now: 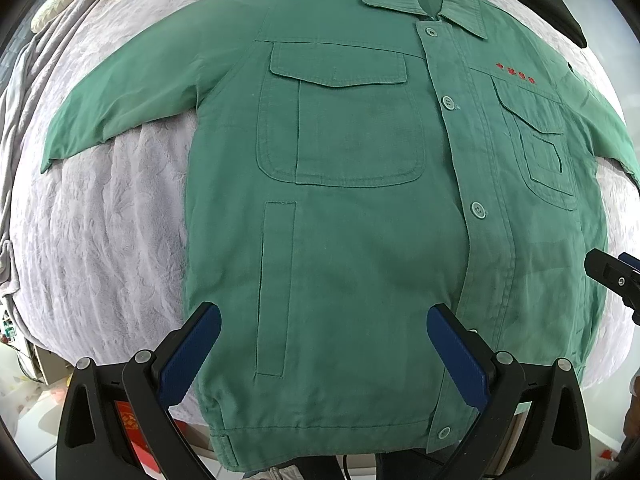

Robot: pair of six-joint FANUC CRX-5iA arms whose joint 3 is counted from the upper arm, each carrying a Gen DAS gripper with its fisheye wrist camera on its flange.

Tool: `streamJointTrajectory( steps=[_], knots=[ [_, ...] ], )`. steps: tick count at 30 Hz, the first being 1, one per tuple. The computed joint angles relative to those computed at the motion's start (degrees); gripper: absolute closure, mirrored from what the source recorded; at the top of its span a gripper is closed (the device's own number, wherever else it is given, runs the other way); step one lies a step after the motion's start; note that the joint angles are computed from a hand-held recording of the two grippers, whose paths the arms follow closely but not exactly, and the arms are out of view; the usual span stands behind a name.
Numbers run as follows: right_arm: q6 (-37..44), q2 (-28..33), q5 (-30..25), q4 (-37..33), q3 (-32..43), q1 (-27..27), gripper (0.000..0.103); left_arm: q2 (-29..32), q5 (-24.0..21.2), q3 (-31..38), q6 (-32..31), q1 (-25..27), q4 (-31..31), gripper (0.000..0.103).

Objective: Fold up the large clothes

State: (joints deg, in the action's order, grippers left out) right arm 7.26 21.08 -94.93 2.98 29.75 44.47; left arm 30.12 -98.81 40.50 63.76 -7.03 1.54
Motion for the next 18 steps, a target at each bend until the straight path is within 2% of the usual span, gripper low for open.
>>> streamJointTrajectory(
  steps=[18],
  knots=[
    [0.73, 1.42, -0.49, -0.47, 1.31, -0.41, 0.000, 0.15, 0.07, -0.21, 0.03, 0.12, 0.34, 0.000]
  ],
)
